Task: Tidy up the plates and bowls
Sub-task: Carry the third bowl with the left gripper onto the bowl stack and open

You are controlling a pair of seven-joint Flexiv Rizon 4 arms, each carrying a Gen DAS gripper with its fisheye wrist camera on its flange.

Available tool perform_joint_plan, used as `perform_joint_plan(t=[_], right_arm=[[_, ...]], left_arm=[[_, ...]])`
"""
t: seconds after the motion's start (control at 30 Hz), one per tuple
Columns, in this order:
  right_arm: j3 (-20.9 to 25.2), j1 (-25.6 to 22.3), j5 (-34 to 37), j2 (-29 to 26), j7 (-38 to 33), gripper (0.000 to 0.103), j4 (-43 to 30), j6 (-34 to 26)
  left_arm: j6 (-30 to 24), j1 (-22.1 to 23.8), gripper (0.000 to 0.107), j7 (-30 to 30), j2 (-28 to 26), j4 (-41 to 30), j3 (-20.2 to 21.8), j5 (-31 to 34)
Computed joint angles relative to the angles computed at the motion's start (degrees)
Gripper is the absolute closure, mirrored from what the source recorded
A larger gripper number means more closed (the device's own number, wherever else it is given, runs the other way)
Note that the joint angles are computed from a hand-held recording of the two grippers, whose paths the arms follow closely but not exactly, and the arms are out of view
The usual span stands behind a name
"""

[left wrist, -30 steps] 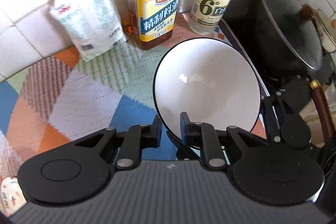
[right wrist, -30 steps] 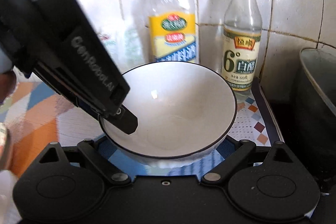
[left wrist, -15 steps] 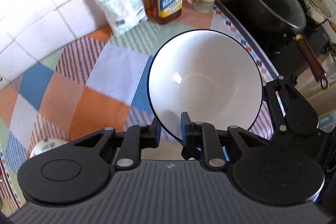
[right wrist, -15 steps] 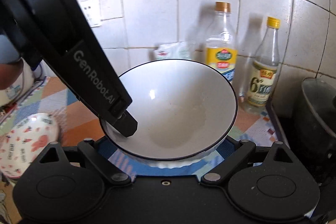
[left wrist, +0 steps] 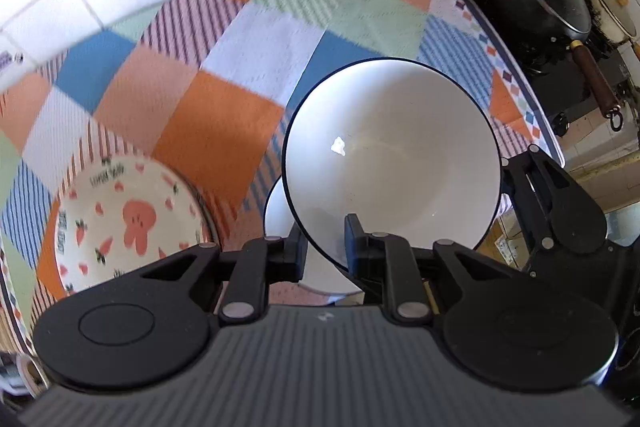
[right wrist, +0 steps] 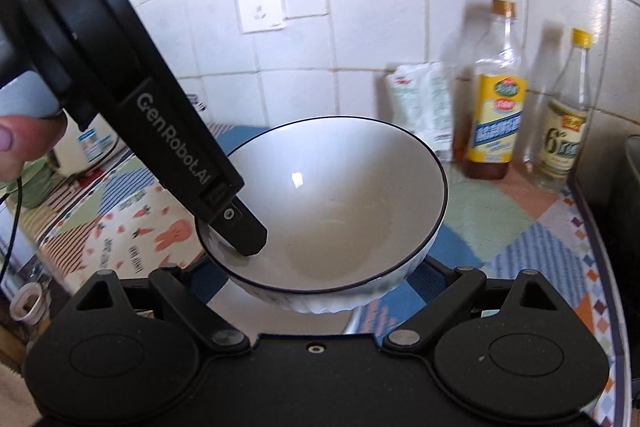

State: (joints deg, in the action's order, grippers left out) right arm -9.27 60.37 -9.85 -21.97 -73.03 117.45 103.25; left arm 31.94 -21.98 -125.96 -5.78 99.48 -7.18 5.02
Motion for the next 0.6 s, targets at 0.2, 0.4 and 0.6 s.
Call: perform_joint_plan(t=[0.2,0.4,0.6], right_arm=[[8.76,-7.58,-3.90,-0.22,0.48,0.007,-0.60,-2.82],[10.26,-8.99,-8.69,-0.53,2.75,0.007,-1.13,-7.08],[8.80,-8.40,-13.61,-0.20,5.58,0.007,-0.27,-8.41]], left_arm=[[2.35,0.92,0.090,-2.86,1.00,4.79,0.69,-4.67],[1.39,1.03,0.089,-5.93,0.43,5.83,0.41,-4.86],[-0.96,1.22,0.088,-5.81,-0.78,4.85,0.28,-4.95]])
